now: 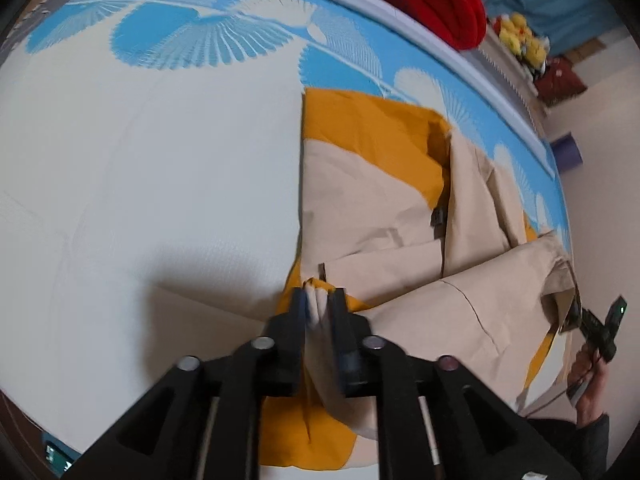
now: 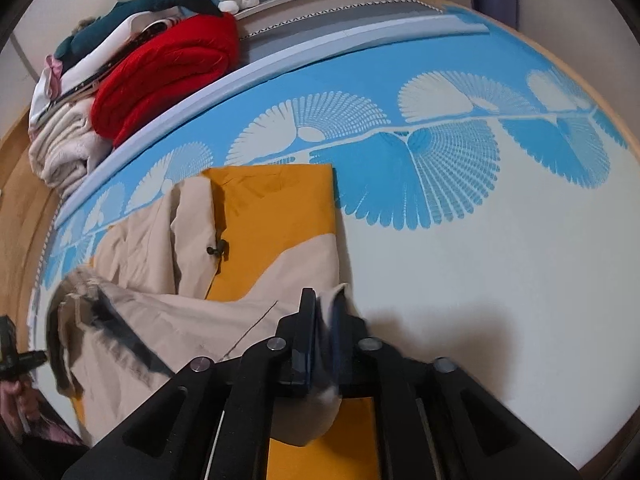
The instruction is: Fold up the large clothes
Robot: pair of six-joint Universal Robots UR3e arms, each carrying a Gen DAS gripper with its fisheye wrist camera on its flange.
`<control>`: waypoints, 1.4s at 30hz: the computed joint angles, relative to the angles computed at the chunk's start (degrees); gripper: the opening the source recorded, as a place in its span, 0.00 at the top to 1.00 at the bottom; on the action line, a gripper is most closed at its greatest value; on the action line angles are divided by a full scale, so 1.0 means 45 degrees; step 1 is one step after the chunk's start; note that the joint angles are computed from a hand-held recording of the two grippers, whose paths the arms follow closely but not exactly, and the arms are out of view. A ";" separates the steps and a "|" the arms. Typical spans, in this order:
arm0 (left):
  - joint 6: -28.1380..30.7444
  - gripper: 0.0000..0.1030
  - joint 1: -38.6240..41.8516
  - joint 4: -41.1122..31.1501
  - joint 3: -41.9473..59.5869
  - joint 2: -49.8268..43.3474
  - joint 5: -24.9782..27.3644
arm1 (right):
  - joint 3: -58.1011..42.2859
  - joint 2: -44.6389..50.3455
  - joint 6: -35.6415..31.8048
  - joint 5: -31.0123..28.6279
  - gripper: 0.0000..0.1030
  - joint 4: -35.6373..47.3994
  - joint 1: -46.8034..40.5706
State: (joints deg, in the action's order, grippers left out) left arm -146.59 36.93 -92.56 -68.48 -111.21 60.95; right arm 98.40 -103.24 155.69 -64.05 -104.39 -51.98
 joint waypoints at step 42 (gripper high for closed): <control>-0.0705 0.99 -0.1653 0.5424 -0.0814 -0.0642 0.0686 | 0.0360 0.0836 0.0179 -0.0058 0.96 -0.1633 0.0286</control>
State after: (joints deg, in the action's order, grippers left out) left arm -149.76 29.49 -68.15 -72.14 -114.09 64.03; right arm 100.02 -99.47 156.50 -64.31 -111.73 -50.70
